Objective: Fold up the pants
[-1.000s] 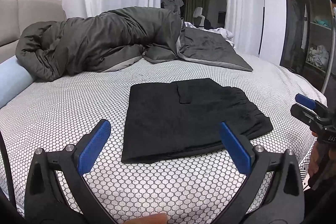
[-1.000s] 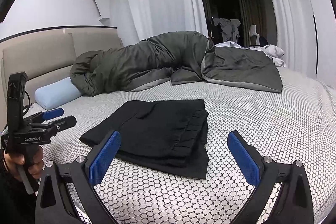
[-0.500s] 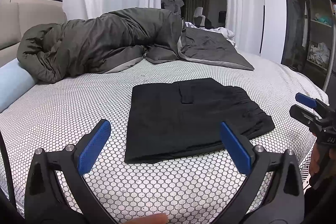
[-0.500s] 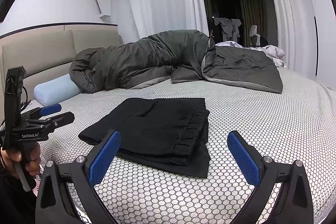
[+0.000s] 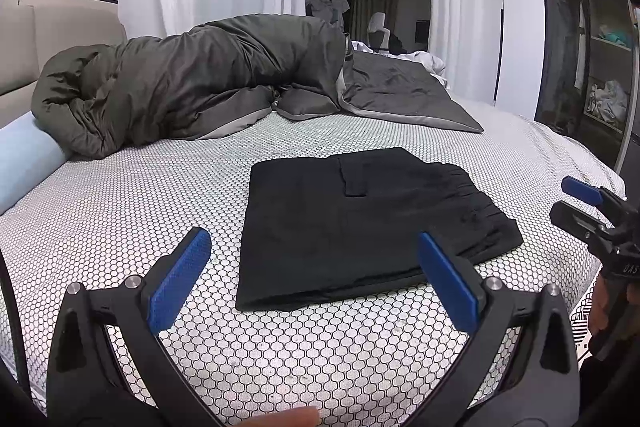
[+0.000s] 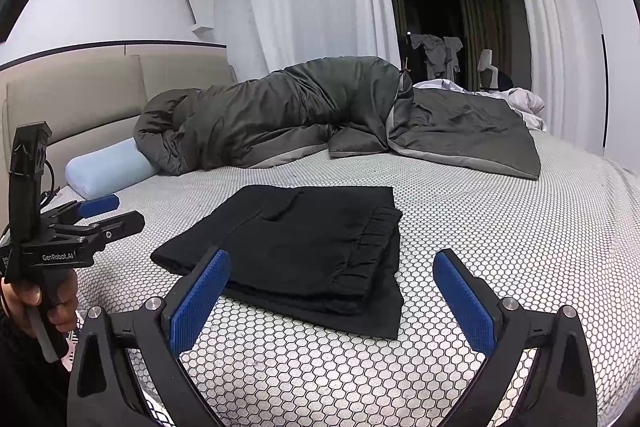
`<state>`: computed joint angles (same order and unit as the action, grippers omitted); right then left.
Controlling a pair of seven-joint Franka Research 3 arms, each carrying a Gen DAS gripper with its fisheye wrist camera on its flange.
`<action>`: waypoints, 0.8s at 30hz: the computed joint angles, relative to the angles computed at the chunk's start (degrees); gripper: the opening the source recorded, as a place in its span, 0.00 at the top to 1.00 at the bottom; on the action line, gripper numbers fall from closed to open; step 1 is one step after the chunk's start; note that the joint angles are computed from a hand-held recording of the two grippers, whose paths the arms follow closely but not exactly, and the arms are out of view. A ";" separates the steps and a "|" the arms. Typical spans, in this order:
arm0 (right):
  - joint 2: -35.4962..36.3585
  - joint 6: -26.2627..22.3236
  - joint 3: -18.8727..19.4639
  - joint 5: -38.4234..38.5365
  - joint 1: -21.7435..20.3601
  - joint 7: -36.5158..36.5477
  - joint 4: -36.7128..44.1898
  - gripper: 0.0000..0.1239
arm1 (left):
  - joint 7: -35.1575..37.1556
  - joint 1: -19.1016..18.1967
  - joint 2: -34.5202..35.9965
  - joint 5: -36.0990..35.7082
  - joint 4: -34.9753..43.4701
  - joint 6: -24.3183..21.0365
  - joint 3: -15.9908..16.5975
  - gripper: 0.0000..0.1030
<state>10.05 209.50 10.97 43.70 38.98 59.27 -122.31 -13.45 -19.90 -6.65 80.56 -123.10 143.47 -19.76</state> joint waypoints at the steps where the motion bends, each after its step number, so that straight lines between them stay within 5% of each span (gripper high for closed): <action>1: 0.02 -0.01 -0.03 0.06 0.04 -0.15 0.01 0.17 | 0.16 0.03 -0.08 -0.02 -0.08 0.18 0.08 0.01; 24: -0.17 -0.15 0.01 0.34 0.12 -0.59 -0.16 0.17 | 0.18 1.28 -1.33 0.64 -1.46 2.34 0.22 0.01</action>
